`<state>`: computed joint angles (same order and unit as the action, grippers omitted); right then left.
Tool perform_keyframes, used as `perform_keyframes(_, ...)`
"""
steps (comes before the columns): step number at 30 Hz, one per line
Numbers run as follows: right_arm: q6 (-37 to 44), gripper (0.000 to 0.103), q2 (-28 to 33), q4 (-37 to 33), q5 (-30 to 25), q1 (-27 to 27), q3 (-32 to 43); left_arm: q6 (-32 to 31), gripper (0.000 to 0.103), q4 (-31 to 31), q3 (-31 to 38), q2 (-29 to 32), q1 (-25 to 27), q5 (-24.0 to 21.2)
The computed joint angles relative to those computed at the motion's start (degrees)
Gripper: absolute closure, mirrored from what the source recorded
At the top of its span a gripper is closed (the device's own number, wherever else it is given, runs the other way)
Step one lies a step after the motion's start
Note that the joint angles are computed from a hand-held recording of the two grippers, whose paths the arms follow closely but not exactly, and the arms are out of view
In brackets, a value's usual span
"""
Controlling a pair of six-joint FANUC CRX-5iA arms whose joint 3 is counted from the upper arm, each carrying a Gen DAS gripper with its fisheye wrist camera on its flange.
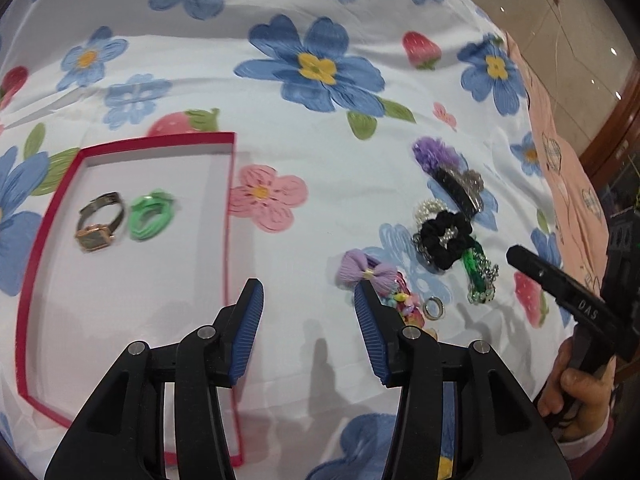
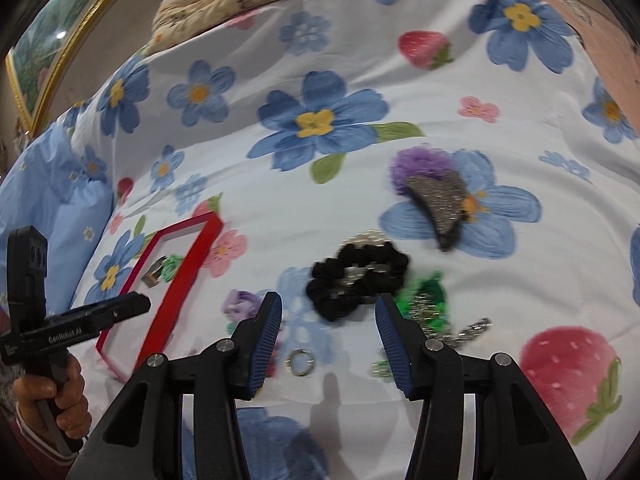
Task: Organize jewelry
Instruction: 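Grasp the purple bow hair tie with the left tool while the right grasps the black scrunchie, then carry the hair tie and scrunchie into the tray and open both tools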
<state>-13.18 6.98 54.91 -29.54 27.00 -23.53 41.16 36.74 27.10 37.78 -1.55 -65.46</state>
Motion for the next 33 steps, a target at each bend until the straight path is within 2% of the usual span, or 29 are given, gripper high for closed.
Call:
perform_keyframes(12,3.49,0.051,1.32,-3.25,1.34,-2.41,0.44,1.47,0.057,-2.43,6.72,4.43,-3.14,-3.43)
perform_keyframes(16,9.78,0.051,3.63,-7.60,1.06,-3.24,3.25,3.08,0.057,-3.26,10.79,7.25,-4.06,-5.59)
perform_keyframes(21,18.62,0.052,7.05,-15.37,0.48,-4.48,7.55,6.10,0.057,-3.31,17.35,12.24,-4.78,-10.91)
perform_keyframes(24,21.65,0.057,8.16,-18.72,0.79,-5.12,8.88,6.74,0.060,-3.60,18.90,13.63,-5.07,-12.08)
perform_keyframes(25,22.10,0.069,8.30,-19.27,0.84,-5.19,9.05,6.54,0.072,-3.18,19.40,14.19,-5.06,-12.76)
perform_keyframes(26,22.79,0.082,8.39,-20.07,0.97,-5.23,9.26,6.50,0.076,-2.97,20.07,14.71,-5.07,-13.60)
perform_keyframes(27,23.20,0.086,8.28,-20.78,1.70,-5.29,9.17,6.07,0.081,-2.61,20.04,14.84,-5.04,-13.97)
perform_keyframes(28,23.12,0.089,8.12,-20.93,2.31,-5.28,8.97,5.41,0.088,-2.20,19.25,14.46,-5.01,-13.54)
perform_keyframes(33,20.04,0.095,6.68,-17.73,4.65,-4.56,7.05,0.98,0.092,0.82,13.04,10.63,-4.20,-10.29)
